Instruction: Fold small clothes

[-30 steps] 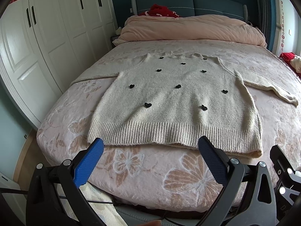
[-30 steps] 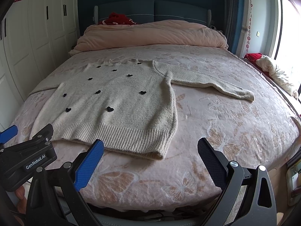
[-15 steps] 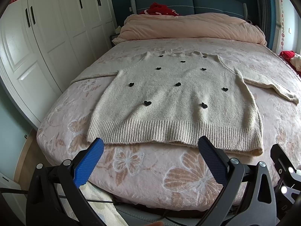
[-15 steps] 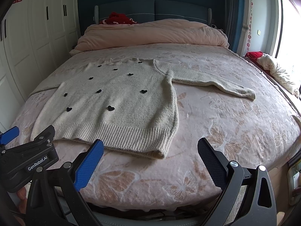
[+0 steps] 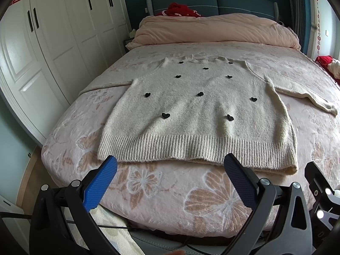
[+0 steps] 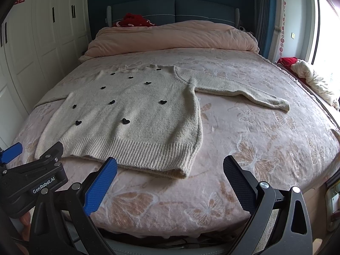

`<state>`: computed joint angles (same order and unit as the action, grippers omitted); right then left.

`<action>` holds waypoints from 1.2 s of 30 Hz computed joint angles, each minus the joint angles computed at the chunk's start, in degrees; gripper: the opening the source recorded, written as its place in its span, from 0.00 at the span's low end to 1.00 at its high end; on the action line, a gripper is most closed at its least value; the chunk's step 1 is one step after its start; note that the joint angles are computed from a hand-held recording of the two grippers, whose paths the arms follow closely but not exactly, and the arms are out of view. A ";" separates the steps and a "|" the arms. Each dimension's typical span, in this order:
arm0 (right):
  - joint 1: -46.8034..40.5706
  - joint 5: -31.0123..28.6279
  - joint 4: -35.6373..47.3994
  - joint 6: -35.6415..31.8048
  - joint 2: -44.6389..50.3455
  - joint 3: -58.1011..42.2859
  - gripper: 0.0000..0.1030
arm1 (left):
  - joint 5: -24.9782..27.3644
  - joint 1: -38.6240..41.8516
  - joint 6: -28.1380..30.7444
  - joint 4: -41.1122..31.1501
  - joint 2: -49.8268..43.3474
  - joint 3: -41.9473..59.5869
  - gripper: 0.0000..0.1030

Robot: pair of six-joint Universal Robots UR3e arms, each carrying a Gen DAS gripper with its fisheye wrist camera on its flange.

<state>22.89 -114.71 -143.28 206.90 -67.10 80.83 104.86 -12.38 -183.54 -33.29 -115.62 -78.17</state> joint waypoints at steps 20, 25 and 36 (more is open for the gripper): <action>-4.11 5.11 -5.76 -2.23 -2.43 6.42 0.95 | -4.53 2.12 -2.31 0.38 0.22 -0.63 0.95; -18.92 18.14 -14.32 -5.19 -7.63 16.80 0.95 | -11.15 5.75 -5.56 2.63 0.01 -1.50 0.95; -58.97 48.45 -22.90 3.44 10.38 7.69 0.90 | -13.79 3.08 -3.22 5.75 -10.06 8.73 0.95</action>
<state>-36.08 -66.26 -166.18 210.33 -56.72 88.52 91.07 -9.30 -186.76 -27.54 -125.68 -69.45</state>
